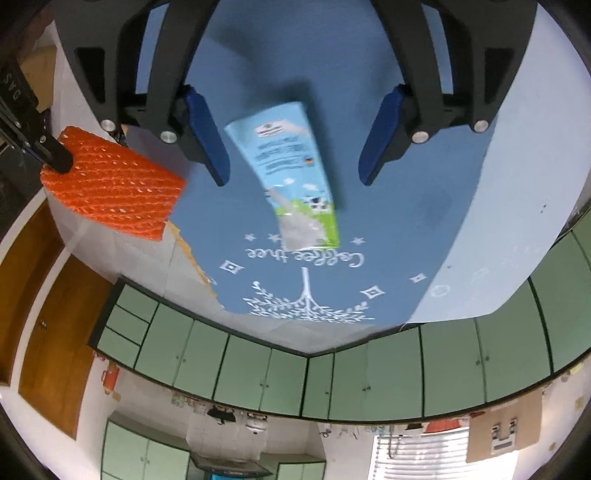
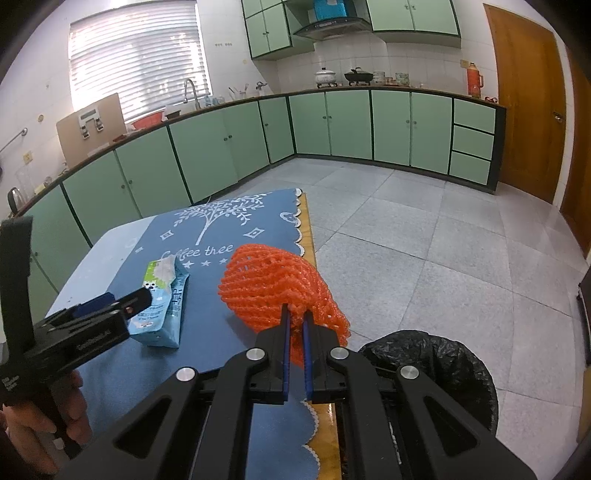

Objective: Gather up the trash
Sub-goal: 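Grasp the milk carton with the left tool while the right tool holds the net, then carry the carton and net to the trash bag and open both tools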

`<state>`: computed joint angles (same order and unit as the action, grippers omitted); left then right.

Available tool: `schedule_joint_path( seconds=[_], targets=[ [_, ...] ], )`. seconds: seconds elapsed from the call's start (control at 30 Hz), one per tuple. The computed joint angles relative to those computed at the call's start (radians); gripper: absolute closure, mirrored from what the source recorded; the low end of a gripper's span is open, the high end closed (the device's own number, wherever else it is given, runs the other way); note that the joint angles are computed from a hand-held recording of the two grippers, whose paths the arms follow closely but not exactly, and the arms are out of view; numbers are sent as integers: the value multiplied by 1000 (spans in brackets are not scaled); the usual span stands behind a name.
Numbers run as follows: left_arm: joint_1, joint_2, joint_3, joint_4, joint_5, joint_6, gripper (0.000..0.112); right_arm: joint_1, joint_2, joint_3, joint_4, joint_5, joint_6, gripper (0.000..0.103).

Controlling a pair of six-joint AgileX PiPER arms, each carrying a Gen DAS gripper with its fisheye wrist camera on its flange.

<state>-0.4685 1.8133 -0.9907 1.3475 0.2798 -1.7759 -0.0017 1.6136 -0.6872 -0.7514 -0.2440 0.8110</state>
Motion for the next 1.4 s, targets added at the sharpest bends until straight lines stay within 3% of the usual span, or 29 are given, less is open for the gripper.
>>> schedule_joint_path(
  seconds=[0.27, 0.33, 0.37, 0.4, 0.5, 0.8, 1.4],
  targets=[
    [-29, 146, -144, -293, 97, 263, 32, -15, 14, -9, -18, -3, 16, 97],
    [-23, 172, -159, -350, 97, 305, 40, -15, 14, -10, -23, -3, 22, 97],
    [-24, 172, -157, -342, 105, 289, 48, -15, 15, -10, -23, -3, 22, 97],
    [-19, 160, -140, -300, 89, 237, 65, -16, 15, -10, -24, -3, 21, 97],
    [-2, 143, -110, -256, 52, 189, 65, -18, 19, -13, -39, -1, 39, 97],
    [-13, 33, 21, -14, 53, -42, 66, -23, 7, -5, -63, -8, 55, 97],
    [11, -246, 294, 102, 5, -151, 67, 14, -133, 90, -74, 14, 68, 97]
  ],
)
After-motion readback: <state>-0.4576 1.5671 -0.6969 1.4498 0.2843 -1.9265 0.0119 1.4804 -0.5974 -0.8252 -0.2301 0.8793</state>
